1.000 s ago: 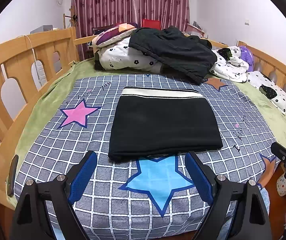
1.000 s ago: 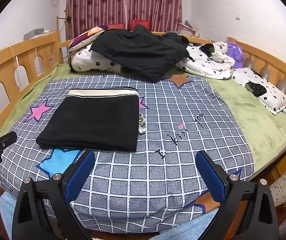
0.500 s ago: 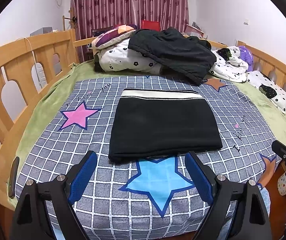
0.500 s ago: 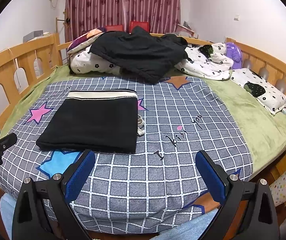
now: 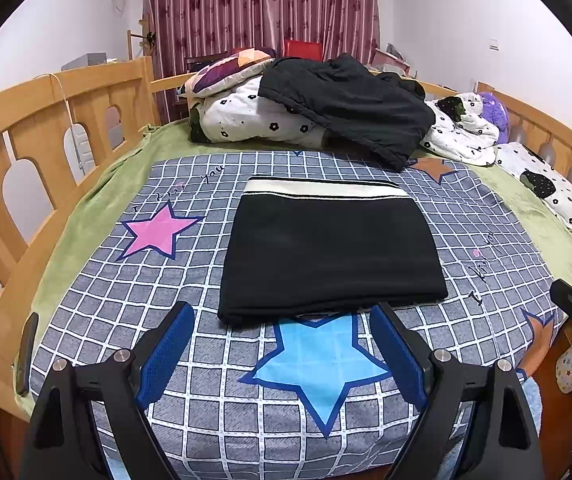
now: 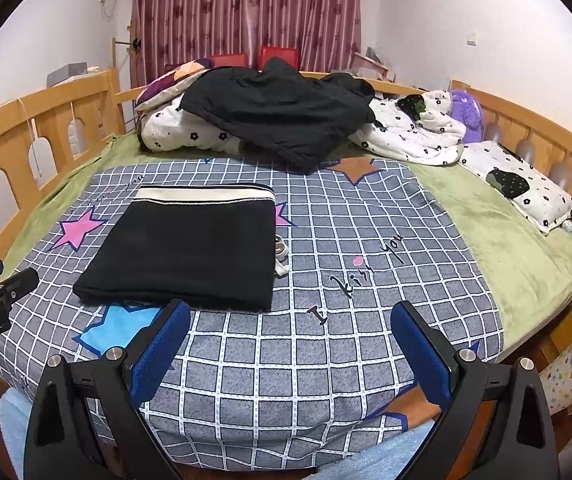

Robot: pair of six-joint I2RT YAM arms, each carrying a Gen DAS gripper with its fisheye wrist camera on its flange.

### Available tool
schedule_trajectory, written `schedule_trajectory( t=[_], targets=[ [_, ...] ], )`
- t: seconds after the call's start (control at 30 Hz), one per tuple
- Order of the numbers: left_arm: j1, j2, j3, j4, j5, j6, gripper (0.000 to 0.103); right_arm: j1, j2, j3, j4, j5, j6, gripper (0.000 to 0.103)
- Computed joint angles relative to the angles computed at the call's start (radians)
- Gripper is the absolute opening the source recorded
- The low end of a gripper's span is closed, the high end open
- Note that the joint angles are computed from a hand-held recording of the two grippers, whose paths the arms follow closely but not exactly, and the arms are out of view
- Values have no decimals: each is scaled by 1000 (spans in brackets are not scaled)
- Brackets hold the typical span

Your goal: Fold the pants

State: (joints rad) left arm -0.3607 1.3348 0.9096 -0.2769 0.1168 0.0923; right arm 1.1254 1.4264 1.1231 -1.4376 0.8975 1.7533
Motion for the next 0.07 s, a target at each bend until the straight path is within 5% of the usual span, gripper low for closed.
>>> schedule_trajectory(
  t=[0.07],
  targets=[
    [1, 13, 2, 7, 10, 2, 89, -5, 3, 0, 8, 1, -10, 99]
  ],
)
